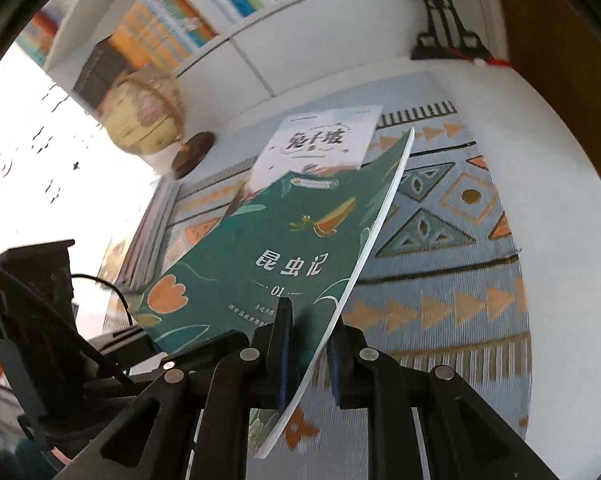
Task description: Organize books
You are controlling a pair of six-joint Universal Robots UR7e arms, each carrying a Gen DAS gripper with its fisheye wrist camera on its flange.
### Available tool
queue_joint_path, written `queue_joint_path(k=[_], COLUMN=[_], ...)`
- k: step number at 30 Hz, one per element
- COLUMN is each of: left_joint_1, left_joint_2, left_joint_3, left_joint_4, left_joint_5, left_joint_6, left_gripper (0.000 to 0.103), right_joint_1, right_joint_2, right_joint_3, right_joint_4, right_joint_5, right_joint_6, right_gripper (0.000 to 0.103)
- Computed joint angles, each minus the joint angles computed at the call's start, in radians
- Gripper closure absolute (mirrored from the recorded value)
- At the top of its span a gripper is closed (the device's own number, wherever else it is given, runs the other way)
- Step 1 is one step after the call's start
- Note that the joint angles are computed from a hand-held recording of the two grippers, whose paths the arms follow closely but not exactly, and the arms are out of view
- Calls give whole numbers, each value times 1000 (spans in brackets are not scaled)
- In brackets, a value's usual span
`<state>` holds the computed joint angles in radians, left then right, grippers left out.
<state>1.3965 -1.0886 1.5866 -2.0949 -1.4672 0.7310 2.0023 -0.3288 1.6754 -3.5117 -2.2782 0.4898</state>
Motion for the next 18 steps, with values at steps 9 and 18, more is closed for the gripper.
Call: queue_joint_path(k=[9, 18], left_joint_1=[-8, -7], left_joint_2=[-292, -490], left_joint_3=[242, 318], left_joint_4=[-116, -189], left_joint_5=[-8, -18], left_joint_6=[-86, -99], left_gripper=[74, 74], right_joint_1=[125, 270], right_joint_2=[6, 43], right_joint_3=[64, -24], right_joint_4=[-77, -30], right_joint_5=[31, 8], right_joint_6=[-60, -140], right_gripper=[86, 86])
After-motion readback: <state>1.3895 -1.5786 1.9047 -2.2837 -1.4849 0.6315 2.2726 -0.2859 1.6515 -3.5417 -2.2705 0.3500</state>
